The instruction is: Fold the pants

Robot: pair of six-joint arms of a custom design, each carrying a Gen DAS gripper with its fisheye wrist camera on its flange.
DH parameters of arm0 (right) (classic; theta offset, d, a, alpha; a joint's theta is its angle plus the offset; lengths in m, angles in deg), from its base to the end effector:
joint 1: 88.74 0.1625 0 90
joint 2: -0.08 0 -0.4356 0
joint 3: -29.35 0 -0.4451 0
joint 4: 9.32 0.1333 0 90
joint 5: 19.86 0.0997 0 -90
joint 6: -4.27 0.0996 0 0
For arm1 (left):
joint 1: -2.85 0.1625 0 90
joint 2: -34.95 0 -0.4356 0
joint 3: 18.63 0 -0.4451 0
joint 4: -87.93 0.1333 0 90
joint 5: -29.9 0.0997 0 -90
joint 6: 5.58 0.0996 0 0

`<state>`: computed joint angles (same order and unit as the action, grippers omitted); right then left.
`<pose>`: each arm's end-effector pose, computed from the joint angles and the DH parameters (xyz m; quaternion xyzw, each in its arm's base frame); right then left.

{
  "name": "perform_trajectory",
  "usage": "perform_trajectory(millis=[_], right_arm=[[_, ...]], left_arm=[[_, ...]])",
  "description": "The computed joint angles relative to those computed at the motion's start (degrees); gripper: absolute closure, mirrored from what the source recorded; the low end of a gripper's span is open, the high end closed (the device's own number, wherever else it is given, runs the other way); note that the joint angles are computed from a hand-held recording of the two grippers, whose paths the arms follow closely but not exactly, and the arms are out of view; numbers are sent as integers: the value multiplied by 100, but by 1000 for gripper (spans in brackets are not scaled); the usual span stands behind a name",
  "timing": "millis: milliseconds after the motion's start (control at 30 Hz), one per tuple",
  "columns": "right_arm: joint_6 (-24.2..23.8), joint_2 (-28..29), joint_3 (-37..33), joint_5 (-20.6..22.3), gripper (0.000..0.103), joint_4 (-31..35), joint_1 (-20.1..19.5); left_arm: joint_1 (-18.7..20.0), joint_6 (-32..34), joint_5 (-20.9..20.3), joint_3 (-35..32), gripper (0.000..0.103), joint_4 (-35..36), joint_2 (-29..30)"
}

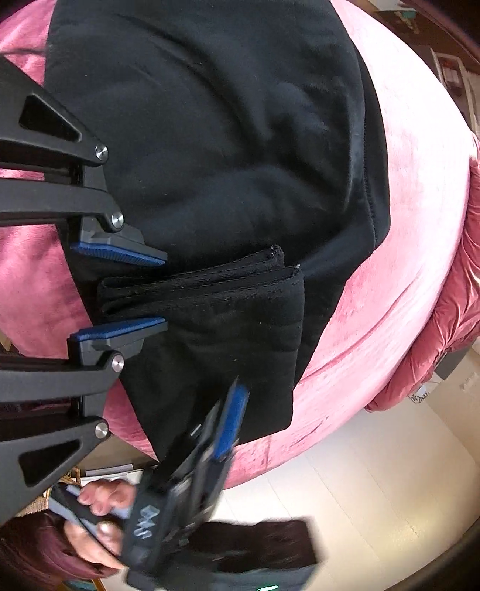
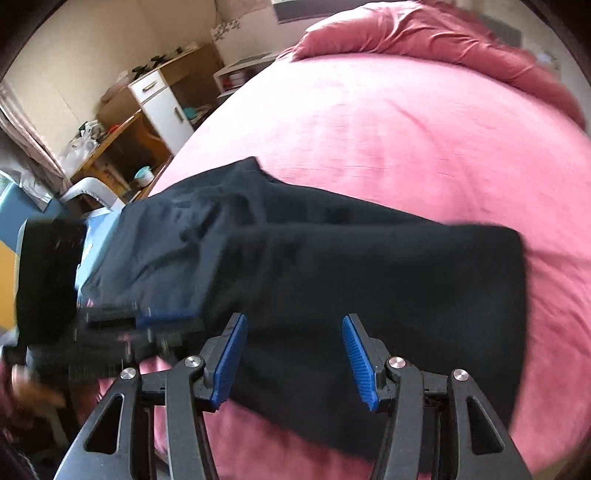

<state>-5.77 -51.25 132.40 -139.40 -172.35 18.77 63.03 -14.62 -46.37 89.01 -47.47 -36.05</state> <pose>0.2826 -0.6158 0.1087 0.1805 -0.9342 0.1947 0.2384 -0.1683 -0.6092 0.2283 0.1696 0.9753 -0.1112 0.0872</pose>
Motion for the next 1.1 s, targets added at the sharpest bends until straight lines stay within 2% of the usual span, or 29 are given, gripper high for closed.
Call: perform_trajectory(millis=[67, 133, 200, 300, 433, 633, 833, 1100], right_arm=[[-64, 244, -315, 121, 51, 230, -32], [-55, 536, -653, 19, 51, 463, -86], [-108, 786, -884, -134, 51, 655, -154], [-119, 849, -877, -65, 50, 496, -232], [-184, 842, -747, -65, 50, 182, -224], [-84, 636, -433, -31, 50, -175, -186], [155, 361, -168, -50, 49, -272, -107], [88, -50, 432, -13, 49, -507, 85]], left_arm=[[19, -12, -1, 31, 73, -17, 13], [45, -40, -48, 54, 73, -35, 36], [12, 19, 102, 109, 73, -156, 39], [25, -18, 115, 118, 73, -229, 18], [-15, -68, 279, 193, 71, -169, -172], [-302, -58, 955, 434, 71, -173, -504], [-413, -149, 1522, 655, 70, -120, -781], [-417, -369, 1787, 796, 67, 13, -1118]])
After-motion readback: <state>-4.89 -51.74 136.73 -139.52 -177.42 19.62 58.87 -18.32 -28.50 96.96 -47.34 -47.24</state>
